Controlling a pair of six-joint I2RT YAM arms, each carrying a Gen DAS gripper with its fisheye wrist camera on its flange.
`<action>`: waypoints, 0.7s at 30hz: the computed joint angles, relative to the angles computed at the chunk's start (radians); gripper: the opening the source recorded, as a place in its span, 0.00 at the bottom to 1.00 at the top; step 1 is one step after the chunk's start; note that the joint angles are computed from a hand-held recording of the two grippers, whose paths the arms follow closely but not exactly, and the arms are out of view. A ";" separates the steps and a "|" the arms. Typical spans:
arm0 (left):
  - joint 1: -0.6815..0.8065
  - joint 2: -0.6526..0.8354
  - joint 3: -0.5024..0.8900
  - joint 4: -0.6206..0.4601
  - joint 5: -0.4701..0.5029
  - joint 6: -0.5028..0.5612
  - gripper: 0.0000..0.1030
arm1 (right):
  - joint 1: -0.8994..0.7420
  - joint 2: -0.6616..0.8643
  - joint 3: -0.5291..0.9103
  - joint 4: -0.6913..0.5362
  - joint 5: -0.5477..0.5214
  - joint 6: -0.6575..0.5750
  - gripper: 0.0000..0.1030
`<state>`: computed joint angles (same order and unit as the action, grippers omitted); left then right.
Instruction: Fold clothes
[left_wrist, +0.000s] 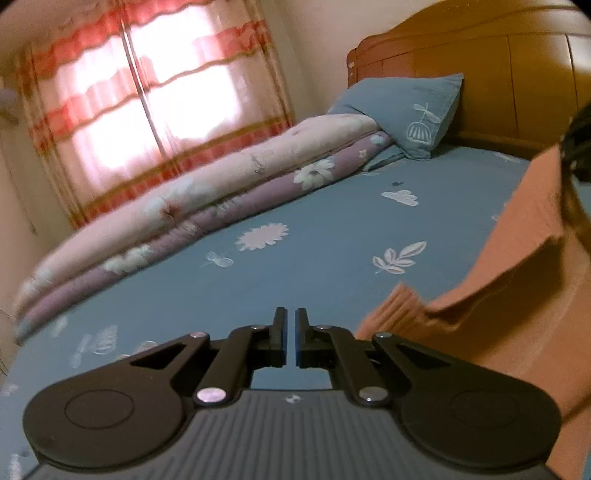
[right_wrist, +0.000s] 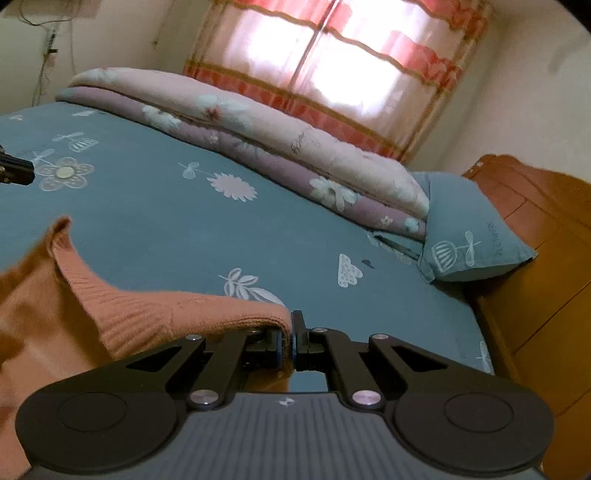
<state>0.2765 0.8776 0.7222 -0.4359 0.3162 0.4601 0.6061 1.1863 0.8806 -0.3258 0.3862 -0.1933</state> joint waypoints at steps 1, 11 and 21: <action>0.046 0.065 0.033 -0.023 0.092 -0.005 0.09 | -0.010 0.025 0.003 0.022 -0.008 0.001 0.05; 0.256 0.514 0.127 -0.109 0.451 0.208 0.48 | -0.039 -0.045 -0.082 0.114 -0.090 -0.128 0.05; 0.245 0.856 0.282 -0.232 0.594 0.258 0.51 | -0.109 -0.119 -0.084 0.062 -0.216 -0.167 0.06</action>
